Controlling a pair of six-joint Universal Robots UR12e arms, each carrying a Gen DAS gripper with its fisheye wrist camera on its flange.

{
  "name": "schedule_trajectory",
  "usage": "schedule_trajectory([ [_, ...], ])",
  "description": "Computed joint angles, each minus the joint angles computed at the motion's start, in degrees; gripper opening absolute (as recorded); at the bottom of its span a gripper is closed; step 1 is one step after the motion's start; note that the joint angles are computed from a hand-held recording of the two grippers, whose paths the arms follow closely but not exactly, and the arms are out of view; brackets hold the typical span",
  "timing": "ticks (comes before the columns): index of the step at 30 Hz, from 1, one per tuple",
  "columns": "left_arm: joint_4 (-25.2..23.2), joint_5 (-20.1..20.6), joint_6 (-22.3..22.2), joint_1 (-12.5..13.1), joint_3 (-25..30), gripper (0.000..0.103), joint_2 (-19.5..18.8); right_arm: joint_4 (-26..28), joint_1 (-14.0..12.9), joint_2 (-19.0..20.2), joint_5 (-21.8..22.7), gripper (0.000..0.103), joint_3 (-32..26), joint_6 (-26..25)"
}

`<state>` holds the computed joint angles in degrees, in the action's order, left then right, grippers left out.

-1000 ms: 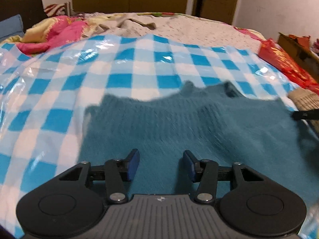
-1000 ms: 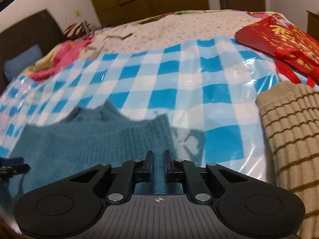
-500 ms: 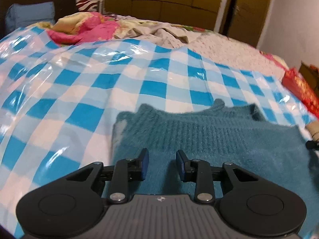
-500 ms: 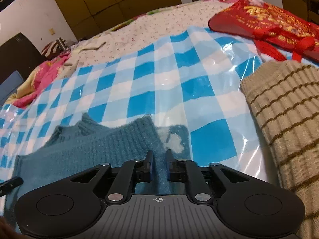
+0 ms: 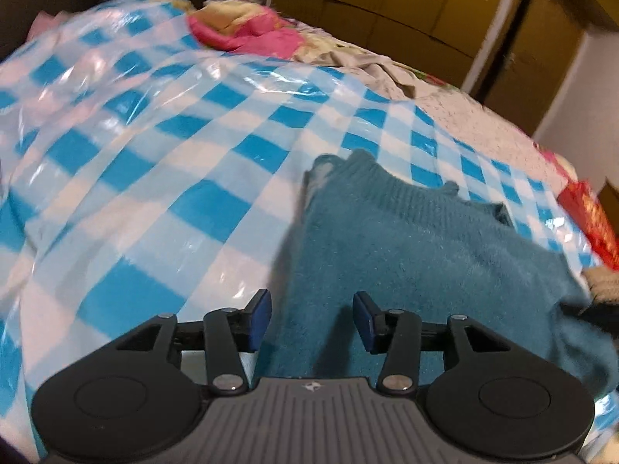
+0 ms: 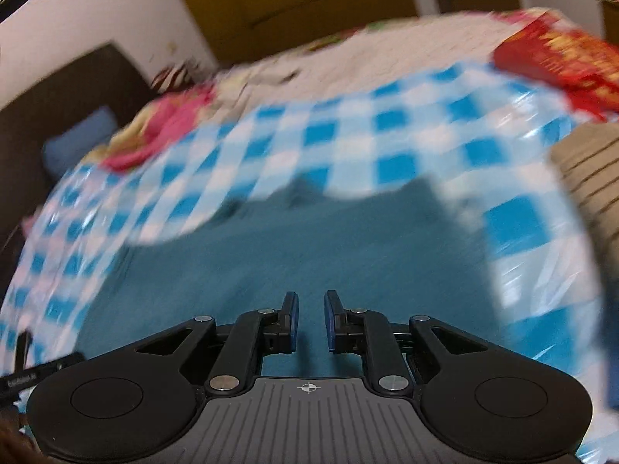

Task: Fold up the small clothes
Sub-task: 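Press and smooth the folded sweater with both tools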

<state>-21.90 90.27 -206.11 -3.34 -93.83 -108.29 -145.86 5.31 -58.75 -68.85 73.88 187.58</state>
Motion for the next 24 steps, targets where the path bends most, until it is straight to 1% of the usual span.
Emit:
schedule_trajectory([
  [1, -0.2, -1.5, -1.0, 0.5, -0.2, 0.061, 0.3, 3.3, 0.6, 0.5, -0.8, 0.017, -1.2, -0.9],
  [2, -1.1, -3.0, -1.7, 0.9, -0.1, 0.069, 0.4, 4.6, 1.3, 0.8, -3.0, 0.017, -1.8, -1.4],
  [3, -1.8, -4.5, -2.6, 1.2, -0.2, 0.070, 0.5, 5.1, 1.7, 1.0, -4.4, 0.017, -2.4, -2.2],
  [4, -1.9, -5.9, -3.1, 1.5, -0.6, 0.070, 0.6, 5.3, 1.9, 0.9, -4.7, 0.017, -3.0, -2.6],
  [5, -2.2, -7.2, -3.1, 1.6, -0.8, 0.070, 0.7, 5.5, 2.0, 0.9, -4.0, 0.017, -3.4, -2.6],
  [7, -2.8, -7.9, -3.0, 1.5, -0.7, 0.070, 0.6, 5.9, 2.4, 0.8, -2.7, 0.017, -4.7, -3.7],
  [9, -2.7, -7.6, -2.6, 1.3, -0.6, 0.070, 0.5, 7.6, 3.4, 1.5, -2.0, 0.028, -7.3, -6.4],
  [10, -2.2, -7.9, -2.6, 1.3, -0.8, 0.070, 0.5, 9.6, 4.0, 2.4, -1.0, 0.031, -9.4, -8.0],
  [11, -1.7, -8.3, -2.6, 1.3, -1.0, 0.070, 0.5, 11.9, 4.5, 3.2, 0.2, 0.038, -11.4, -9.4],
  [12, -1.1, -8.4, -2.5, 1.2, -1.2, 0.070, 0.6, 14.2, 5.3, 4.3, 1.2, 0.041, -13.7, -10.6],
  [14, 0.5, -9.2, -2.7, 1.4, -1.8, 0.070, 0.7, 19.4, 7.0, 7.0, 1.7, 0.044, -19.2, -13.2],
  [16, 2.0, -9.8, -3.1, 1.6, -2.4, 0.070, 0.7, 24.0, 8.7, 9.9, 0.9, 0.047, -24.6, -15.0],
  [17, 2.6, -10.1, -3.0, 1.7, -2.6, 0.070, 0.7, 27.5, 9.5, 11.9, 0.4, 0.048, -28.6, -15.7],
  [20, 4.4, -10.9, -2.6, 2.0, -3.2, 0.070, 0.7, 34.4, 11.4, 16.4, -1.2, 0.049, -37.0, -15.8],
  [24, 5.8, -11.9, -2.0, 2.2, -3.6, 0.070, 0.6, 42.0, 13.0, 20.5, -3.8, 0.054, -45.2, -17.5],
])
